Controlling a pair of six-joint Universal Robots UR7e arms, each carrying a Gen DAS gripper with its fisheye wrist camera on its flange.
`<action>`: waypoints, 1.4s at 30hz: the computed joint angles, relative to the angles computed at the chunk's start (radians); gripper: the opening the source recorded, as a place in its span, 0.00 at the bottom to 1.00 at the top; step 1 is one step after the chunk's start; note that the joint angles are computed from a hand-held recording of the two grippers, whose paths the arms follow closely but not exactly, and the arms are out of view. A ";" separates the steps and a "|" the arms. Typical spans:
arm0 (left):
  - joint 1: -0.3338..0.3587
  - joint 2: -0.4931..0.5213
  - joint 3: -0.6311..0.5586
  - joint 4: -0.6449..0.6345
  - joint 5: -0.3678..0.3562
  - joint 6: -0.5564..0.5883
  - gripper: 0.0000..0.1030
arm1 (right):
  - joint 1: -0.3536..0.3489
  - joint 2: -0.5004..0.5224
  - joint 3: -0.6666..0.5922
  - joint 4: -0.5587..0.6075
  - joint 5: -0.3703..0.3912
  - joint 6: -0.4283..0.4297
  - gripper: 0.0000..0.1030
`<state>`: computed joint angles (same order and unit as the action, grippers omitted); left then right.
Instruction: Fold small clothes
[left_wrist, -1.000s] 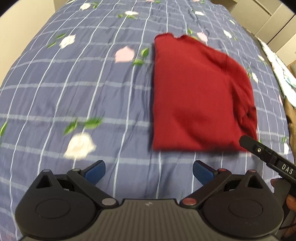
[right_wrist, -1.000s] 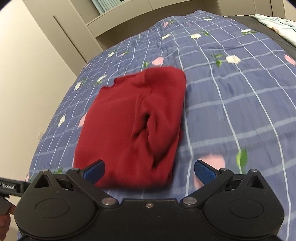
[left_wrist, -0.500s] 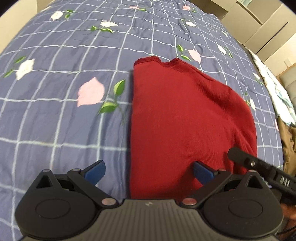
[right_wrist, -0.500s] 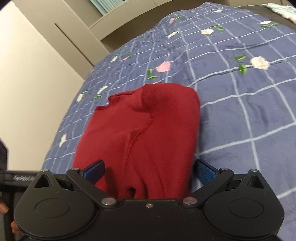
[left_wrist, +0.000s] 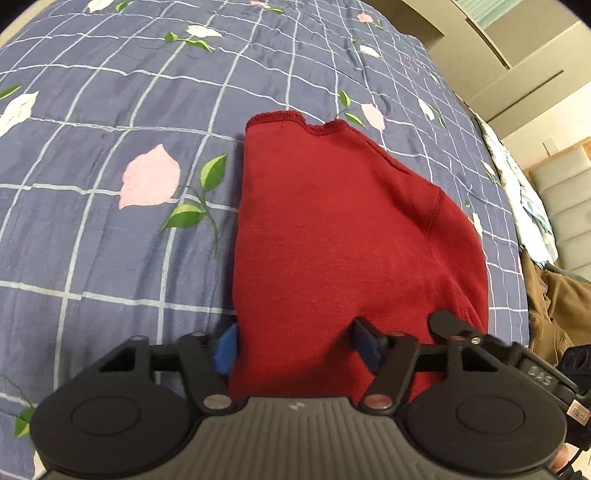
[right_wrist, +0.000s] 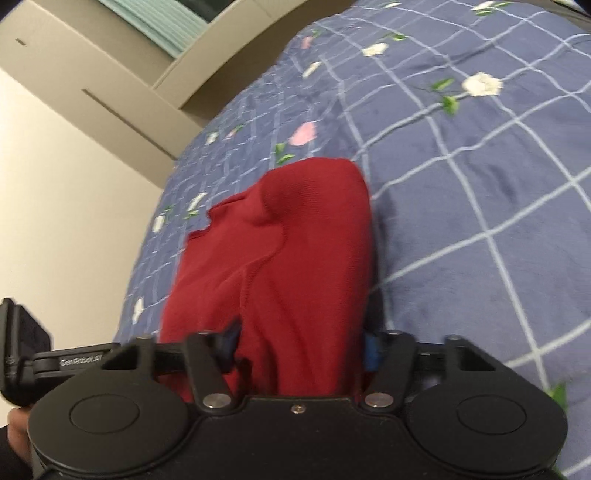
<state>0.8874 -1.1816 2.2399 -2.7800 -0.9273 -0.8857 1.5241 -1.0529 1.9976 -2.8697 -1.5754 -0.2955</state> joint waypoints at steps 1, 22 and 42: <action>-0.003 -0.004 -0.001 0.011 0.003 -0.009 0.50 | 0.003 -0.003 0.001 0.002 -0.005 0.004 0.50; -0.325 -0.504 0.076 0.881 0.214 -0.504 0.27 | 0.261 -0.063 0.155 -0.064 0.016 0.073 0.33; -0.495 -0.745 0.202 1.281 0.145 -0.963 0.73 | 0.366 -0.058 0.283 -0.115 -0.193 0.038 0.73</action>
